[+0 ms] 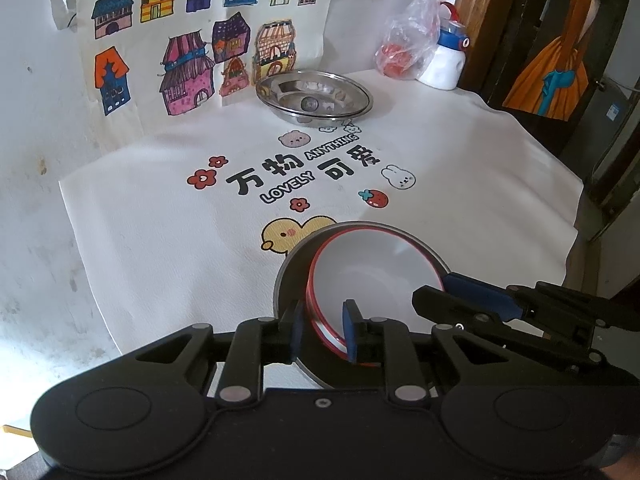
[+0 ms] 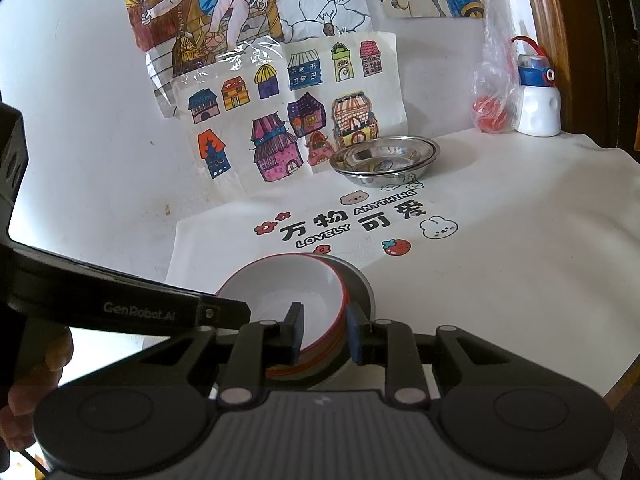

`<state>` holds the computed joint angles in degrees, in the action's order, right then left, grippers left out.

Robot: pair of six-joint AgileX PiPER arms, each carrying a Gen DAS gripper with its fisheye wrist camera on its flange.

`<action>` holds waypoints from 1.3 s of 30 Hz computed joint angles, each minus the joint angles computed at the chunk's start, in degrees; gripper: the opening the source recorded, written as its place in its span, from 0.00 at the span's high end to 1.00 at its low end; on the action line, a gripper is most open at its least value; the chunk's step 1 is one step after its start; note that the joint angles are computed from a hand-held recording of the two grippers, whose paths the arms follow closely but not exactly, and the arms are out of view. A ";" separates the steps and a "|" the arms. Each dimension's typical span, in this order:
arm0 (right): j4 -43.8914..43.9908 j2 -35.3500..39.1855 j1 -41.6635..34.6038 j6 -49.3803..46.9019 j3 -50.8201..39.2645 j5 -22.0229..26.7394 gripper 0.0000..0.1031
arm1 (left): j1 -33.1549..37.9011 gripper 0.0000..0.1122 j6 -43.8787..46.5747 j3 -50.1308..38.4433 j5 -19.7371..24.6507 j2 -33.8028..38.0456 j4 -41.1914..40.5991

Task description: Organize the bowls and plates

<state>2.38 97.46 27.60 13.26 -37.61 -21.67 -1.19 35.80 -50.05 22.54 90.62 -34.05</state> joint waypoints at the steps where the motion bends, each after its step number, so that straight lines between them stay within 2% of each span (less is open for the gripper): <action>1: -0.05 0.01 -0.01 0.03 0.04 -0.07 0.75 | 0.04 0.80 0.28 0.10 -0.08 -0.08 -0.22; 10: -0.60 -1.22 -0.56 0.54 0.95 -0.48 0.71 | 0.49 0.79 2.21 1.12 -0.57 -1.13 -2.06; 25: 3.09 -3.61 -0.77 -1.84 3.78 -3.66 0.53 | 2.12 0.67 9.82 3.48 -1.20 -3.98 -10.04; 30: 3.62 -4.23 -1.04 -1.77 4.77 -4.90 0.43 | 2.30 0.63 12.86 4.82 -2.21 -5.55 -13.18; 39: 5.00 -4.71 -1.11 -2.15 5.66 -6.73 0.26 | 4.27 0.49 21.45 6.80 -3.58 -7.01 -22.48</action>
